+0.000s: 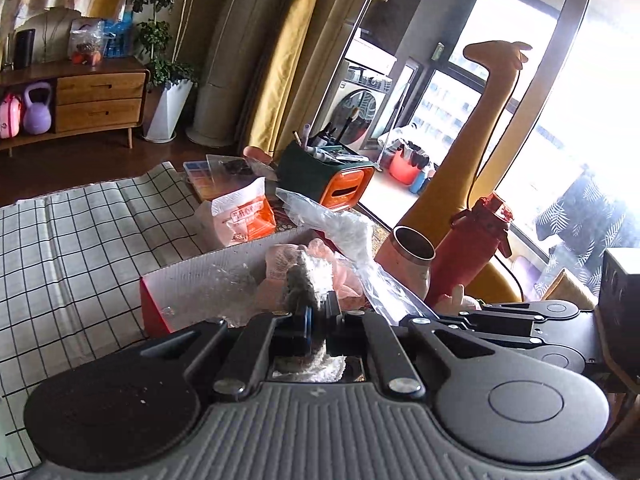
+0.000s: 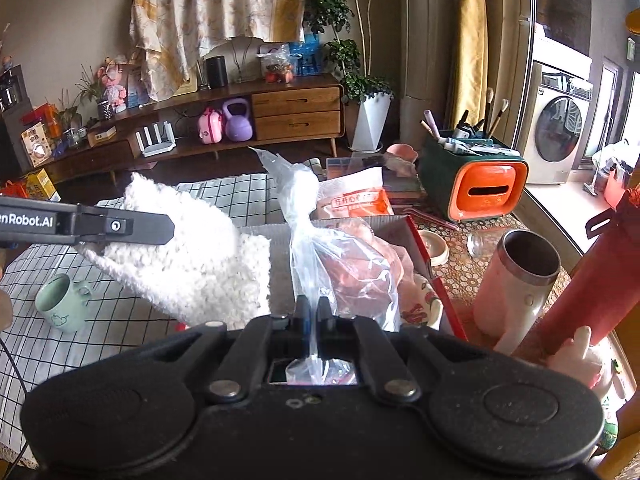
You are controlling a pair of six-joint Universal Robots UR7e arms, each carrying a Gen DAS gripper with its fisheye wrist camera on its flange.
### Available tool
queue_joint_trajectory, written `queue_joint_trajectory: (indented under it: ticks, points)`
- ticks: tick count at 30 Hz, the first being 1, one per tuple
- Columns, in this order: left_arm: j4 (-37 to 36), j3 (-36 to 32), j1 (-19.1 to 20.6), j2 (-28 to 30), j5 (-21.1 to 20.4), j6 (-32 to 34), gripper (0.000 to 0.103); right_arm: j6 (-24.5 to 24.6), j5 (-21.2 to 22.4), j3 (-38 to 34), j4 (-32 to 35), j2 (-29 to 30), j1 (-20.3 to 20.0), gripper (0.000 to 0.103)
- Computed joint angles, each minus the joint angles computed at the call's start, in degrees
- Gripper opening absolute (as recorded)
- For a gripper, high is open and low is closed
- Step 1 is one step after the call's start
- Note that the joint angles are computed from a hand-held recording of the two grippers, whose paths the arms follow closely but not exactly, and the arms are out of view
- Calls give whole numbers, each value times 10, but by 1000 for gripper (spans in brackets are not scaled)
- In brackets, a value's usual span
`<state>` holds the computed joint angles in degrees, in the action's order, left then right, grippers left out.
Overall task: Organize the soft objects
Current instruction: 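Lift and carry the cloth with the left tool while the right tool carries the bag to the box, then lower the cloth into the box and open the left tool while the right tool releases the bag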
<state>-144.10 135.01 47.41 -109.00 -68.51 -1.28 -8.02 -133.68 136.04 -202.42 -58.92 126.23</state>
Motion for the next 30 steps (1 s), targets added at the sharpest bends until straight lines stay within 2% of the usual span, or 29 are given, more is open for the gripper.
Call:
queue_joint_trajectory:
  ticks: [4,11,21,30]
  points:
    - [-23,3,5,37,-6,2,6,-14,5,-11,-19,13,-26,3]
    - [-69,5,40,108,10,12,6,-10,50,-20,-31,41,-77,3]
    - [-110,-5,68,181,59,51,6,11,95,-42,-44,82,-113,3]
    - [-116,-2,74,209,70,65,6,32,113,-47,-43,97,-133,5]
